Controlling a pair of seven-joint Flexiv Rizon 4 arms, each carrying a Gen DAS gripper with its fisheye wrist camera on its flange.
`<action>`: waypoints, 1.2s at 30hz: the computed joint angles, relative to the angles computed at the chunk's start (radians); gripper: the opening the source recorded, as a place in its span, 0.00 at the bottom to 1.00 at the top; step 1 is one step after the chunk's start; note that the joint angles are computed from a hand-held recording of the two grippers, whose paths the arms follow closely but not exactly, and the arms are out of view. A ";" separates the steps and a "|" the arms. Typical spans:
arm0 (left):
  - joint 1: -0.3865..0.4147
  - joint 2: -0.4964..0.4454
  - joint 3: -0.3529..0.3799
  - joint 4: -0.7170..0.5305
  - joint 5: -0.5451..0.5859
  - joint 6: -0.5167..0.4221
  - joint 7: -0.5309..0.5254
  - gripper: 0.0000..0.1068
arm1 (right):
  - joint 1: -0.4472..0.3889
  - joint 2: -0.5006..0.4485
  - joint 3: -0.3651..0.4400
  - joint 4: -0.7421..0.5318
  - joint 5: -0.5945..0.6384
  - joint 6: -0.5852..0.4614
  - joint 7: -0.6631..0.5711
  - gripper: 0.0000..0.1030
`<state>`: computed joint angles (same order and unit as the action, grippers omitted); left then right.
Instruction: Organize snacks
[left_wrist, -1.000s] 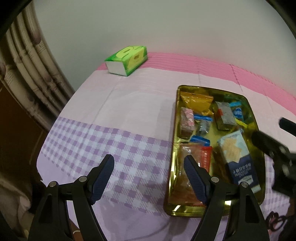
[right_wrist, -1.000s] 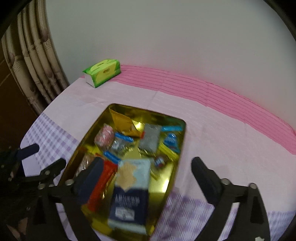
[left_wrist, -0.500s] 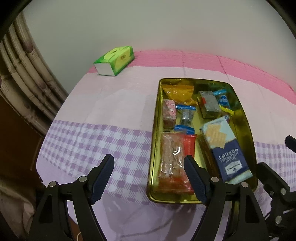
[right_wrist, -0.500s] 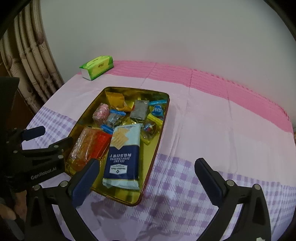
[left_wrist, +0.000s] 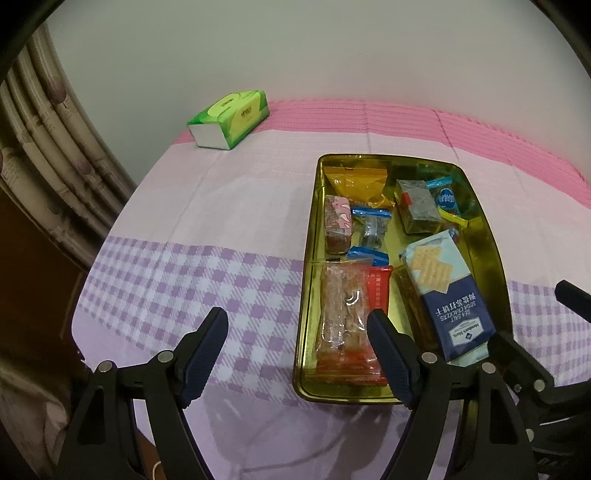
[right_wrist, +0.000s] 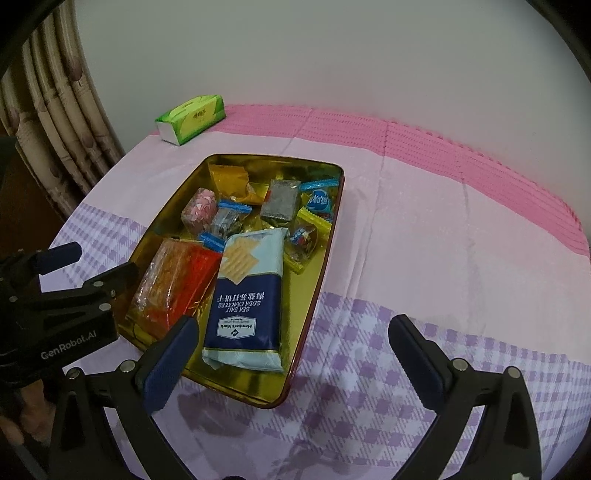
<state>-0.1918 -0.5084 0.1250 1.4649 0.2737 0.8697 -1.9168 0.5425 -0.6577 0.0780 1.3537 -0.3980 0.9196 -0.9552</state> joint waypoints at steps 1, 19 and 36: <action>-0.001 -0.001 0.001 -0.001 0.002 -0.001 -0.002 0.73 | 0.000 -0.001 0.001 -0.001 0.001 -0.001 -0.002 0.99; 0.004 -0.006 0.000 -0.006 0.000 -0.013 0.001 0.73 | 0.001 -0.011 0.012 -0.012 0.025 -0.025 -0.023 0.99; 0.004 -0.005 -0.001 -0.004 0.001 -0.009 0.001 0.73 | -0.003 -0.015 0.026 -0.020 0.053 -0.045 -0.051 0.99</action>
<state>-0.1883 -0.5130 0.1243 1.4610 0.2750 0.8604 -1.9154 0.5395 -0.6725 0.1041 1.3340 -0.3452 0.8747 -1.0058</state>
